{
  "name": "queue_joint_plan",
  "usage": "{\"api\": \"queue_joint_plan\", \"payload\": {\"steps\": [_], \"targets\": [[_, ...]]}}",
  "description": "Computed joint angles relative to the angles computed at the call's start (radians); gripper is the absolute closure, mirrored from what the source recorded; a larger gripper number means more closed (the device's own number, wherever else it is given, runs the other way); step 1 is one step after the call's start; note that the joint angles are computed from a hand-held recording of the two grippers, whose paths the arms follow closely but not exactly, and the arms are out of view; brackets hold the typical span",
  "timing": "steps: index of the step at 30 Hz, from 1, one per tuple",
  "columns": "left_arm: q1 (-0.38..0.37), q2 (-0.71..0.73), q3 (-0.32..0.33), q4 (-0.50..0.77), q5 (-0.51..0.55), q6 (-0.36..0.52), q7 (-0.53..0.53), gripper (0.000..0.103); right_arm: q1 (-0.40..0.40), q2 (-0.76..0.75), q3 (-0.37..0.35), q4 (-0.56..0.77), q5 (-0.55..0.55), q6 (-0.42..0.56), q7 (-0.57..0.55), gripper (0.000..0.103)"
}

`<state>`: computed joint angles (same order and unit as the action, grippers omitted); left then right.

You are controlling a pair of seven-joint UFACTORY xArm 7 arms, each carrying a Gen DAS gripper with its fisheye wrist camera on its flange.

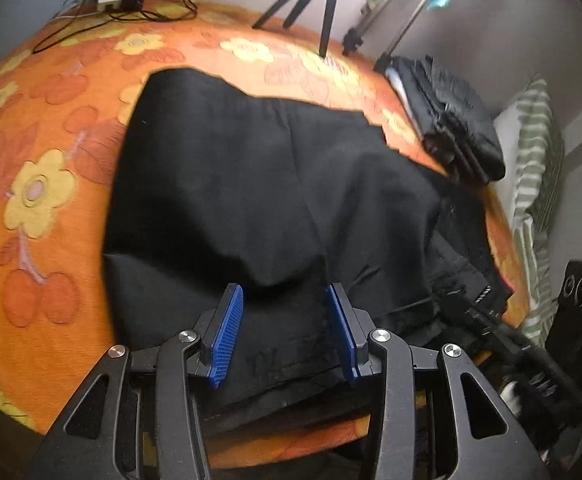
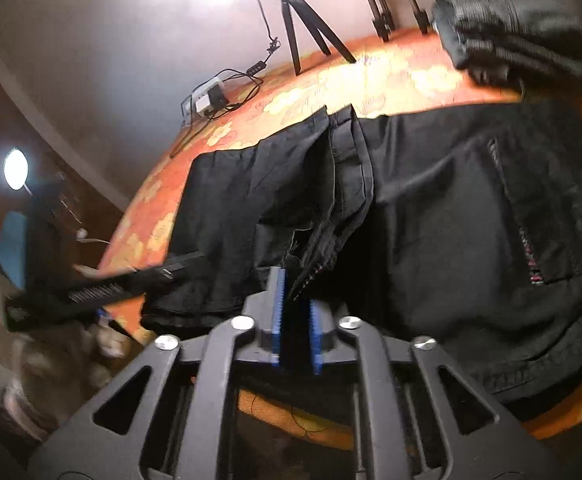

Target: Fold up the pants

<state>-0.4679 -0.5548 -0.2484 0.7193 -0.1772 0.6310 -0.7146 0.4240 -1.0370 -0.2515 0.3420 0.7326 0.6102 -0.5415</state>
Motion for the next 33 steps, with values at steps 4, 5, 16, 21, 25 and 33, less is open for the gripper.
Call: {"api": "queue_joint_plan", "payload": {"steps": [4,5,16,21,25,33], "targets": [[-0.013,-0.003,0.007,-0.004,-0.008,-0.006,0.02,0.062,0.024,0.037,-0.13,0.045,0.05,0.07,-0.058,0.058],[-0.014,-0.004,0.007,-0.007,-0.009,-0.008,0.022,0.062,0.027,0.06,-0.159,0.069,0.063,0.104,-0.074,0.058],[-0.075,0.08,0.004,0.064,-0.056,-0.045,0.117,0.062,-0.024,0.332,-0.127,0.253,0.108,0.301,-0.14,0.057],[-0.095,0.128,-0.037,0.142,-0.009,-0.018,0.179,0.059,-0.078,0.373,-0.111,0.272,0.137,0.376,-0.168,0.057],[-0.071,0.175,-0.086,0.181,0.079,0.01,0.149,0.059,-0.113,0.421,-0.089,0.296,0.181,0.41,-0.178,0.057],[-0.047,0.224,-0.124,0.193,0.21,-0.043,0.071,0.059,-0.202,0.465,0.015,0.319,0.211,0.43,-0.188,0.057]]}}
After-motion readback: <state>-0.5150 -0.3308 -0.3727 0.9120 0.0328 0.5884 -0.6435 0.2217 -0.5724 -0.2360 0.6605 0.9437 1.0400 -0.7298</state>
